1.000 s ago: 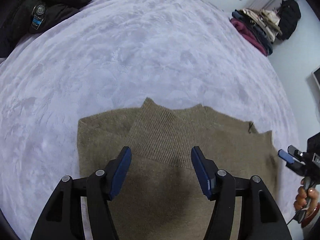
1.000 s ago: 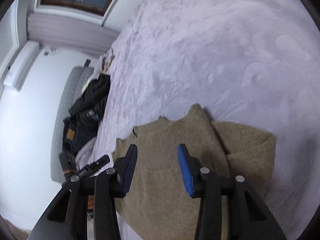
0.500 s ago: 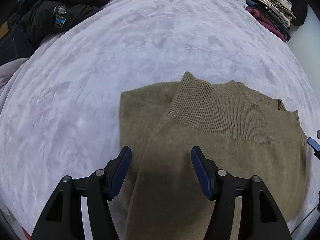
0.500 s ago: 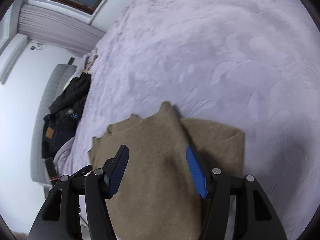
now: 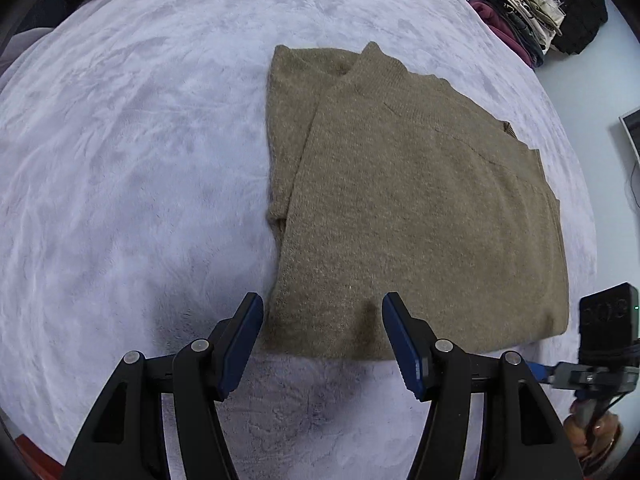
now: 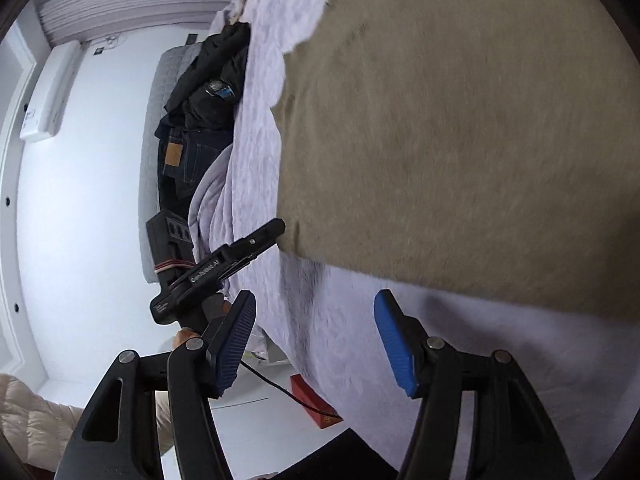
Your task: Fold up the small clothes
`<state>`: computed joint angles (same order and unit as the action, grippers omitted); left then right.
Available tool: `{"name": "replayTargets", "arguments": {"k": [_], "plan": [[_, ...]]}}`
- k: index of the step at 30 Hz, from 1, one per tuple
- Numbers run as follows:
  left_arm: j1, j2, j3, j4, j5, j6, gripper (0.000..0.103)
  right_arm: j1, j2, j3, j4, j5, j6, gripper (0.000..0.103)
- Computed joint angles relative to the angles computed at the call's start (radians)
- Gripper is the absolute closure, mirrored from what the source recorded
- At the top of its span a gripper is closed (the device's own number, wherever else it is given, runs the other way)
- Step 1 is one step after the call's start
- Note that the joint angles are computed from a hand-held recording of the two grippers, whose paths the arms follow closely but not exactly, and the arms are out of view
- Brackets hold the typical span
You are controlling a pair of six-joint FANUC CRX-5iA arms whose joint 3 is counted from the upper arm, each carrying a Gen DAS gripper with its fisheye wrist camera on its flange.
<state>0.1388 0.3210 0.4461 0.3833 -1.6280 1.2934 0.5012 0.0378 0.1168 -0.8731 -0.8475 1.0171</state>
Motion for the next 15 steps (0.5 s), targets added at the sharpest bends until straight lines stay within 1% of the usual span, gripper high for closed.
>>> {"name": "replayTargets", "arguments": {"k": [2, 3, 5, 6, 7, 8, 9, 10, 11, 12, 13, 15], "plan": [[0.011, 0.006, -0.023, 0.032, -0.011, -0.019, 0.040, 0.046, 0.012, -0.033, 0.015, 0.090, -0.083, 0.038], [0.017, 0.007, -0.036, 0.047, -0.012, -0.028, 0.041, 0.073, 0.024, -0.041, 0.048, 0.143, -0.139, 0.038], [0.023, 0.016, -0.042, 0.058, -0.018, -0.046, 0.061, 0.125, 0.031, -0.077, 0.135, 0.260, -0.264, 0.038], [0.027, 0.030, -0.031, 0.060, -0.033, -0.056, 0.081, 0.132, 0.030, -0.093, 0.149, 0.302, -0.296, 0.038], [0.035, 0.043, -0.025, 0.076, -0.047, -0.060, 0.084, 0.147, 0.025, -0.114, 0.169, 0.361, -0.346, 0.038], [0.046, 0.050, -0.025, 0.096, -0.055, -0.063, 0.085, 0.148, 0.020, -0.127, 0.166, 0.400, -0.370, 0.052], [0.051, 0.051, -0.019, 0.103, -0.060, -0.077, 0.092, 0.149, 0.020, -0.134, 0.160, 0.438, -0.392, 0.090], [0.052, 0.048, -0.012, 0.101, -0.064, -0.100, 0.092, 0.151, 0.026, -0.126, 0.185, 0.437, -0.428, 0.095], [0.052, 0.039, -0.008, 0.092, -0.063, -0.132, 0.092, 0.162, 0.028, -0.117, 0.248, 0.430, -0.475, 0.095], [0.052, 0.033, -0.002, 0.077, -0.064, -0.160, 0.093, 0.170, 0.027, -0.109, 0.296, 0.424, -0.492, 0.095], [0.051, 0.026, -0.002, 0.052, -0.065, -0.186, 0.096, 0.184, 0.023, -0.099, 0.358, 0.403, -0.507, 0.095], [0.061, 0.020, -0.026, 0.026, -0.075, -0.216, 0.096, 0.207, 0.022, -0.086, 0.449, 0.334, -0.545, 0.095]]}}
